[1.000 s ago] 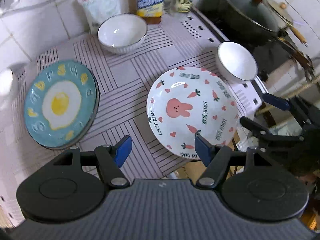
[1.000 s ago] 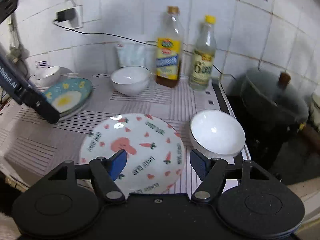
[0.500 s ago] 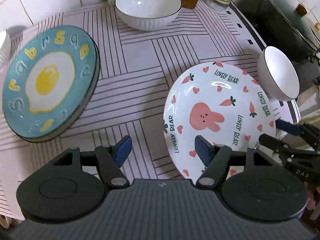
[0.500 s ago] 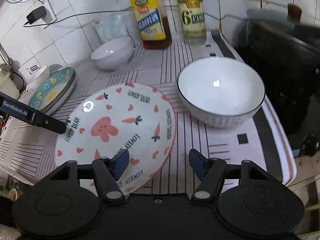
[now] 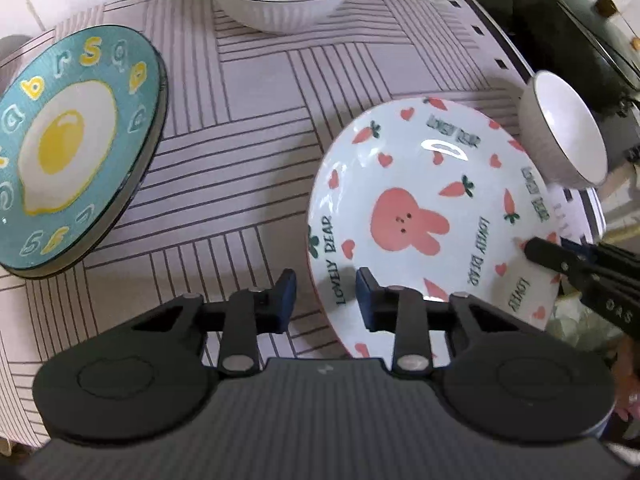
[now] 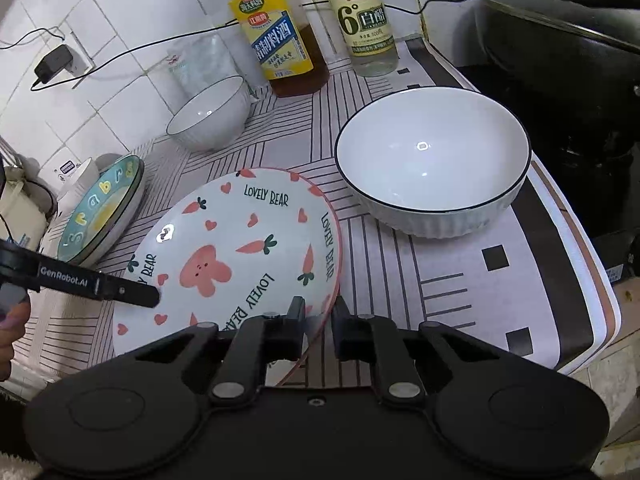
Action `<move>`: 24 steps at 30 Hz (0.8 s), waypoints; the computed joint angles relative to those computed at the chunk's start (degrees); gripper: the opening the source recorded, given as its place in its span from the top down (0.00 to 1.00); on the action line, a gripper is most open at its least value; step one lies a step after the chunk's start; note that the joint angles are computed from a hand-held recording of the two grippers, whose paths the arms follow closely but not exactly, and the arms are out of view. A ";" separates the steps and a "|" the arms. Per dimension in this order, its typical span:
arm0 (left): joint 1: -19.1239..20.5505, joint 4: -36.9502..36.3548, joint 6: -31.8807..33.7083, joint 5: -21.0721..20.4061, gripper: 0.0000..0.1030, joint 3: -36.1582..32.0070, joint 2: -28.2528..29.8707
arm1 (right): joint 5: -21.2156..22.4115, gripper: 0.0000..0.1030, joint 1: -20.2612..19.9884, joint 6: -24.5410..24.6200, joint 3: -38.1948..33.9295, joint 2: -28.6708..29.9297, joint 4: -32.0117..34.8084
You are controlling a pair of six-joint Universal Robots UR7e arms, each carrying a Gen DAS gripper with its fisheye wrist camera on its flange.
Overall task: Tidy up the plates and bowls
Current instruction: 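Lift the pink bunny plate with both grippers toward the egg plate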
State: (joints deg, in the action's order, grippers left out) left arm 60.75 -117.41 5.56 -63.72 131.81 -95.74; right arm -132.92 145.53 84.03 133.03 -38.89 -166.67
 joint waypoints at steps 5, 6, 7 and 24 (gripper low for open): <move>0.62 1.19 -0.57 -1.93 0.76 -0.36 0.21 | 3.98 0.82 -1.99 2.09 2.10 0.84 -8.63; 0.92 0.53 -0.93 -2.22 0.76 -0.19 0.17 | 3.97 0.82 -1.91 1.64 1.94 0.90 -8.39; 1.48 0.21 -1.39 -2.76 0.76 -0.34 0.24 | 4.07 0.82 -1.90 1.34 2.05 1.00 -8.87; 4.21 5.94 -7.69 -5.19 0.82 -3.52 -1.02 | 4.94 0.83 -1.08 -3.95 2.40 -0.56 -10.09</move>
